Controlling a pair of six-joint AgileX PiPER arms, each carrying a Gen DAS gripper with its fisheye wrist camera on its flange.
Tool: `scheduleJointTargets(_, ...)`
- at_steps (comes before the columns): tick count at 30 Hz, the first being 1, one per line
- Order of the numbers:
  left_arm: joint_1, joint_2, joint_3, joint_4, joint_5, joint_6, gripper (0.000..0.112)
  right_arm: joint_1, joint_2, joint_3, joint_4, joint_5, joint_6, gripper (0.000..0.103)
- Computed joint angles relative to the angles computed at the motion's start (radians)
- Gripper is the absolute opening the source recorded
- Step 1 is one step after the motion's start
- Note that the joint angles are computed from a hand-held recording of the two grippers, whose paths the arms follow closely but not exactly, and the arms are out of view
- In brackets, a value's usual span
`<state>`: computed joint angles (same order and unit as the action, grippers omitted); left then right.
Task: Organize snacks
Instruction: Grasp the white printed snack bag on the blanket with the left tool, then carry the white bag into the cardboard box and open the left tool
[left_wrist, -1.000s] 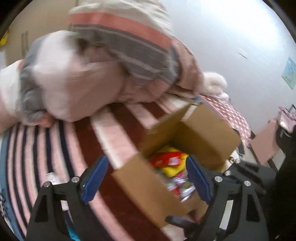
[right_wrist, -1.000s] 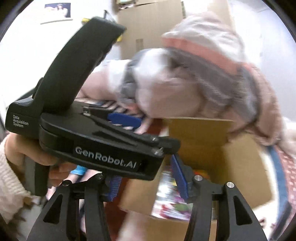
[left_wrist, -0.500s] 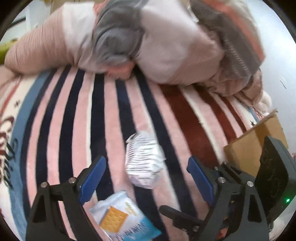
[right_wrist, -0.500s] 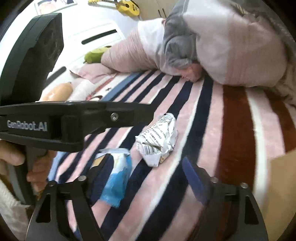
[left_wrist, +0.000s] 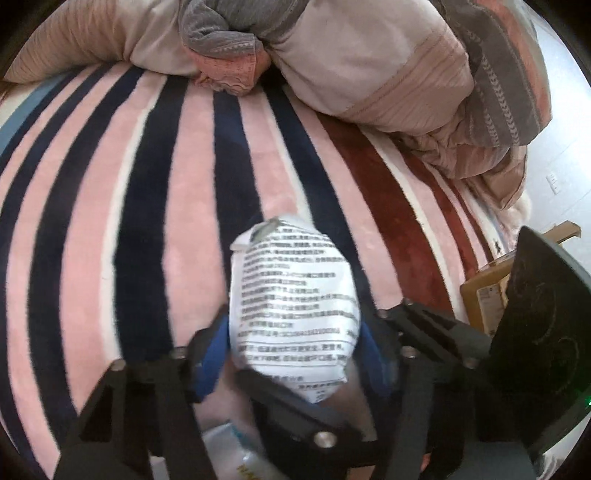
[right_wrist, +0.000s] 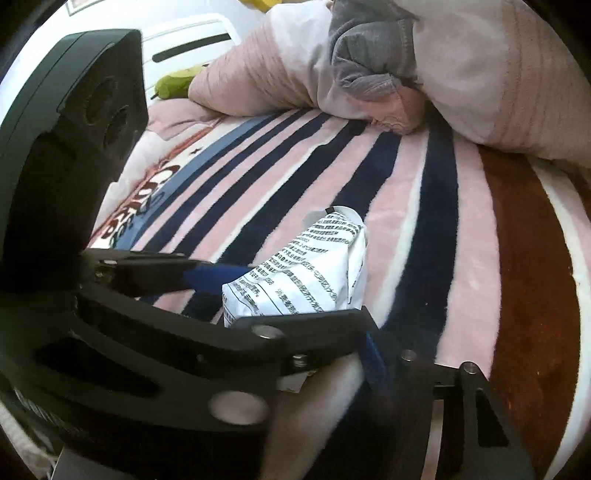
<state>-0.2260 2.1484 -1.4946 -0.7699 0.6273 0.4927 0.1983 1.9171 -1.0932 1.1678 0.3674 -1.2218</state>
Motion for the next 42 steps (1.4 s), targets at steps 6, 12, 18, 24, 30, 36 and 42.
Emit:
scheduleJointTargets(6, 0.01, -0.045, 0.026, -0.029, 0.006, 0.009, 0.054, 0.008, -0.044, 0.042, 0.075, -0.007, -0.085, 0.035)
scheduleJointTargets(12, -0.017, -0.187, 0.102, 0.044, -0.012, -0.045, 0.053, 0.025, -0.186, 0.136, 0.152, -0.011, -0.144, 0.032)
scheduleJointTargets(18, -0.099, -0.367, 0.132, 0.252, -0.005, -0.254, 0.053, 0.009, -0.39, 0.214, 0.086, 0.024, -0.056, 0.032)
scheduleJointTargets(24, -0.242, -0.444, 0.06, 0.467, 0.033, -0.484, 0.053, -0.105, -0.573, 0.246, -0.049, 0.138, 0.089, 0.032)
scheduleJointTargets(30, -0.401, -0.376, -0.123, 0.594, 0.094, -0.626, 0.053, -0.359, -0.71, 0.285, -0.054, 0.326, 0.034, 0.032)
scheduleJointTargets(36, -0.525, -0.21, -0.389, 0.595, 0.177, -0.649, 0.053, -0.72, -0.735, 0.272, -0.057, 0.556, -0.08, 0.032)
scheduleJointTargets(42, -0.605, 0.005, -0.692, 0.579, 0.298, -0.669, 0.054, -0.981, -0.646, 0.229, -0.084, 0.712, -0.163, 0.032)
